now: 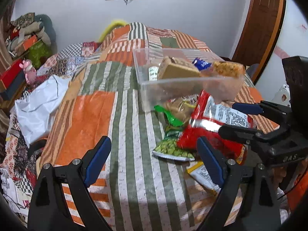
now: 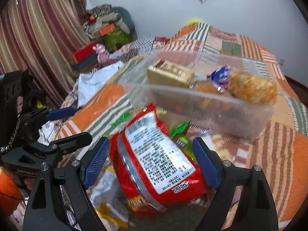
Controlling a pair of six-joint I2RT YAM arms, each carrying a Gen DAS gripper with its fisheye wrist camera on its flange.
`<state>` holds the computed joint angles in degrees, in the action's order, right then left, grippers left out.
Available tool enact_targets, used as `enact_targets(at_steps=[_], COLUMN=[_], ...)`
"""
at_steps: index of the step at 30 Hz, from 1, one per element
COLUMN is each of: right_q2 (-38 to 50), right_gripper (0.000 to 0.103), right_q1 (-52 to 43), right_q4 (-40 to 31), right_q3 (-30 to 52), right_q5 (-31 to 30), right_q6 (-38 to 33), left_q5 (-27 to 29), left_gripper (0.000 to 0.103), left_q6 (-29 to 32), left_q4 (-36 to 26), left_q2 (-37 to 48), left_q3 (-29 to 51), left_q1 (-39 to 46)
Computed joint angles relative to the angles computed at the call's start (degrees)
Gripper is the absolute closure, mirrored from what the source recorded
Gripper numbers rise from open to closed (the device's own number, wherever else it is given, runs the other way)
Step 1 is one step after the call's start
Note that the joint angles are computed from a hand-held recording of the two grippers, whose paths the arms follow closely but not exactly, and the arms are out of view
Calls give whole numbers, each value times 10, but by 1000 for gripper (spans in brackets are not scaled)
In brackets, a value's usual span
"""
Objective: Organize snacks
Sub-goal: 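Move left tool to yellow fries bag while right tool grasps red snack bag, then grasp yellow fries bag with left tool while right tool lifts red bag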
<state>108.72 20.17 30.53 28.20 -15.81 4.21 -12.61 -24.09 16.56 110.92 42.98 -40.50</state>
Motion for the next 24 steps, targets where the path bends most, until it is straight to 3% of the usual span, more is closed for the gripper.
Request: enact_targets(at_steps=[5, 12, 16, 19, 24], right_q2=[8, 40, 35, 28, 3], right_gripper=[13, 16, 46, 79, 79], right_q1=[22, 35, 9, -2, 1], right_q4=[-27, -15, -9, -17, 39], right_q3=[0, 16, 2, -7, -59], right_q5=[22, 62, 20, -4, 10], right_q6=[-24, -20, -32, -34, -21], left_q5=[13, 12, 16, 19, 13], left_gripper=[12, 12, 12, 12, 12], left_q6=[-15, -21, -29, -36, -51], left_q4=[16, 18, 15, 10, -4], left_q2=[12, 12, 11, 10, 9], left_q3=[-7, -14, -16, -15, -8], left_q1=[5, 5, 1, -8, -39])
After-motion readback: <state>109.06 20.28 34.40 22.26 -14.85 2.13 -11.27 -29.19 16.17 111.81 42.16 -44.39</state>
